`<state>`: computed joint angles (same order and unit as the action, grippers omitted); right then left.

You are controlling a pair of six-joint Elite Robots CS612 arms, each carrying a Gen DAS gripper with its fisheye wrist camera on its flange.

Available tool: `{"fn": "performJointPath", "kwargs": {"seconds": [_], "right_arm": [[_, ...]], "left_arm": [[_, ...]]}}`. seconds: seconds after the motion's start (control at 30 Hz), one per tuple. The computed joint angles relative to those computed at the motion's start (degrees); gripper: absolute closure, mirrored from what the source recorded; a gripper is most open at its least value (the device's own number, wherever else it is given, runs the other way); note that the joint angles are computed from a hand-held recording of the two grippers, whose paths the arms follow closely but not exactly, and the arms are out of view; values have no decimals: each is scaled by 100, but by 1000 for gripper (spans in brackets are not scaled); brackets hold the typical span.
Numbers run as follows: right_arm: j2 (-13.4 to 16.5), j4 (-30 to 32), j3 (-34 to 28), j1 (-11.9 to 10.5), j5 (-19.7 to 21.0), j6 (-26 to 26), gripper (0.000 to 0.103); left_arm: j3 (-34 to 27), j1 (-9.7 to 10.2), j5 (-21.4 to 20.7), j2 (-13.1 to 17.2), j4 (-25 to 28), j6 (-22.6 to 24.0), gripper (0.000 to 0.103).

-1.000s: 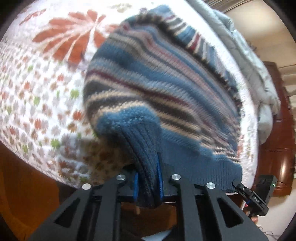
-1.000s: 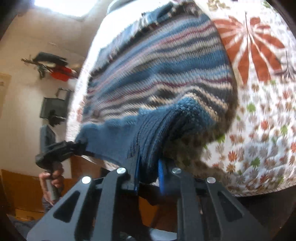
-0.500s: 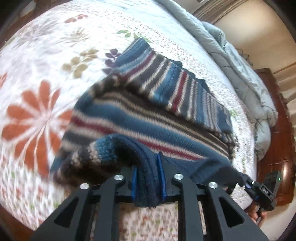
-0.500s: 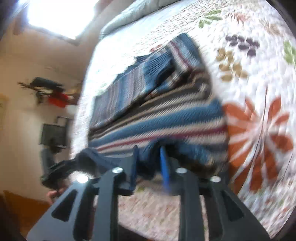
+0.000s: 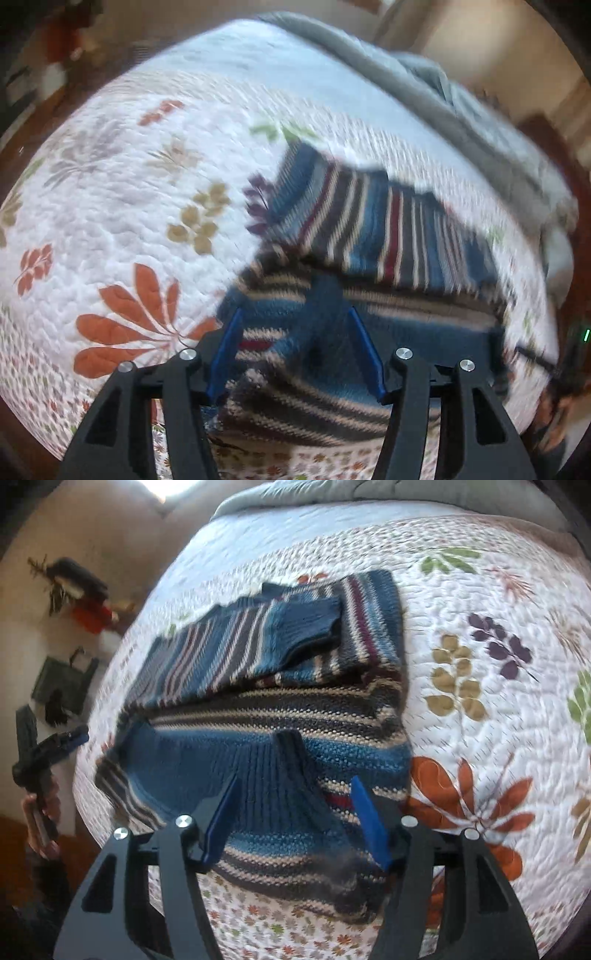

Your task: Fold small clothes

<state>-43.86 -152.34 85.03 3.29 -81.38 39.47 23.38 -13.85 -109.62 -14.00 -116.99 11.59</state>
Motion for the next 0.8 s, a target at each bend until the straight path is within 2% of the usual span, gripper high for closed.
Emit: {"fn": "performJointPath", "kwargs": {"seconds": [0.03, 0.13, 0.23, 0.33, 0.4, 0.43, 0.47, 0.5, 0.53, 0.57, 0.6, 0.67, 0.8], "right_arm": [[45, 69, -66, -5, 60, -54, 41], [192, 433, -313, 3, 230, -288, 41], [298, 783, -519, 27, 295, -547, 37], [412, 1215, -736, 54, 266, -753, 37], [476, 1332, -813, 60, 246, -796, 48], [493, 1340, -815, 51, 284, -765, 60], [506, 1304, -802, 43, 323, -701, 77], [508, 1281, -793, 43, 345, -714, 90], [500, 1252, -776, 53, 316, -745, 92], [477, 1175, -731, 60, 280, -747, 93], [430, 992, -626, 48, 336, -707, 94], [337, 675, -439, 22, 413, -568, 95], [185, 207, -188, -29, 433, -369, 95]], "left_arm": [[-15, -40, 97, 26, 118, 207, 44], [167, -129, 419, -19, 43, 478, 44], [-33, -161, 312, 99, 336, 716, 44], [-181, -245, 546, 201, 485, 999, 42], [-595, -272, 680, 427, 803, 1004, 42], [-928, -270, 674, 597, 1066, 966, 44], [-1225, -260, 617, 748, 1312, 943, 44], [-1281, -256, 577, 775, 1390, 990, 51], [-1168, -255, 546, 720, 1371, 1100, 66], [-1047, -260, 579, 658, 1350, 1187, 75], [-1076, -261, 614, 669, 1464, 1217, 88], [-1222, -202, 307, 743, 1625, 1172, 89], [-682, -137, 0, 460, 1115, 959, 91]]}}
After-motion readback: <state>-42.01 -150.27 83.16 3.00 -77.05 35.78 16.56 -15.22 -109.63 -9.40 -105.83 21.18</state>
